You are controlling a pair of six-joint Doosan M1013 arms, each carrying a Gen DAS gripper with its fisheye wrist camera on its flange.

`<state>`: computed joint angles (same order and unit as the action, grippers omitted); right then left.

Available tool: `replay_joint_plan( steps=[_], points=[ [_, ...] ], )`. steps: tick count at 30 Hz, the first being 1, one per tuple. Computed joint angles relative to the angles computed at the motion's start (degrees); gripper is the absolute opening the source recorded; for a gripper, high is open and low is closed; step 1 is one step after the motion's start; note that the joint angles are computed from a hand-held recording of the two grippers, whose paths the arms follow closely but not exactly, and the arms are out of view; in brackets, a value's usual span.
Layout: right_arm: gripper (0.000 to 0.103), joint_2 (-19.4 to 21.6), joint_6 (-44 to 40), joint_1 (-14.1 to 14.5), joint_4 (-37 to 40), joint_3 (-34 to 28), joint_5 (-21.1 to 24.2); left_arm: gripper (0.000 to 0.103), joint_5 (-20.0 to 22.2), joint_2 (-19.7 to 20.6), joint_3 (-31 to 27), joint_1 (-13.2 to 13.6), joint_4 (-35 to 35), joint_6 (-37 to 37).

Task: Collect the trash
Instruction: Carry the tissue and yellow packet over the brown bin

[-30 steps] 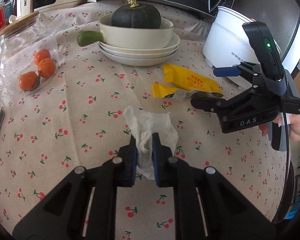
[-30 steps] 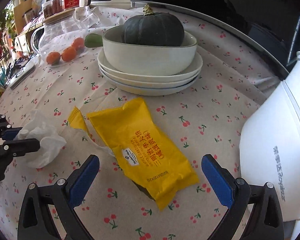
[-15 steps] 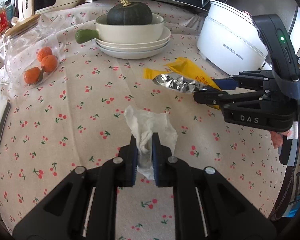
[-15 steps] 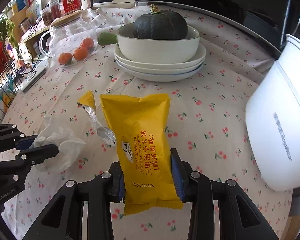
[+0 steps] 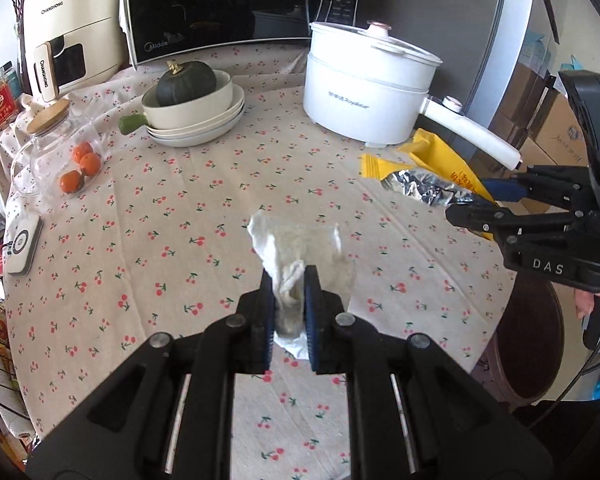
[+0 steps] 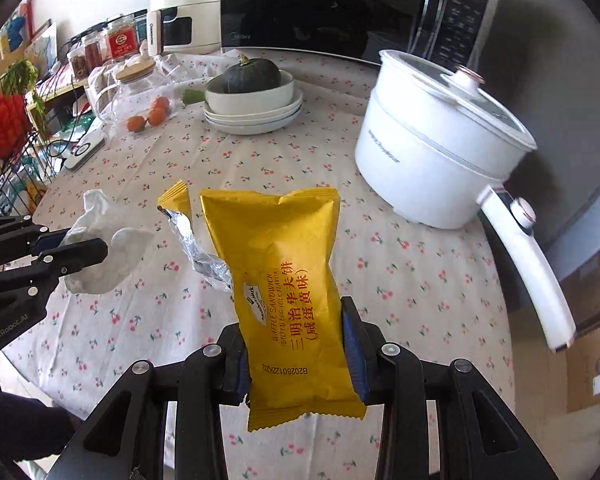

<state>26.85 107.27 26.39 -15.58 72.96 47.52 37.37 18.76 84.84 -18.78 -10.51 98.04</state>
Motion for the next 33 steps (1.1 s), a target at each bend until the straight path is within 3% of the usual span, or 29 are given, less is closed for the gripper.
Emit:
replay_joint_plan(
  steps=[15, 20, 33],
  points=[
    [0.039, -13.6, 21.7, 1.0, -9.1, 19.1, -5.0, 0.014, -4.7, -7.3, 8.9, -4.7, -7.6, 6.0],
    [0.039, -16.1, 28.2, 0.3, -8.8, 23.5, -4.1, 0.014, -3.3, -6.8, 9.5, -6.0, -12.2, 9.2],
    [0.040, -20.2, 32.9, -3.5, -6.7, 30.2, -1.0, 0.014, 1.8, -2.7, 6.6, -11.5, -21.6, 17.2]
  ],
)
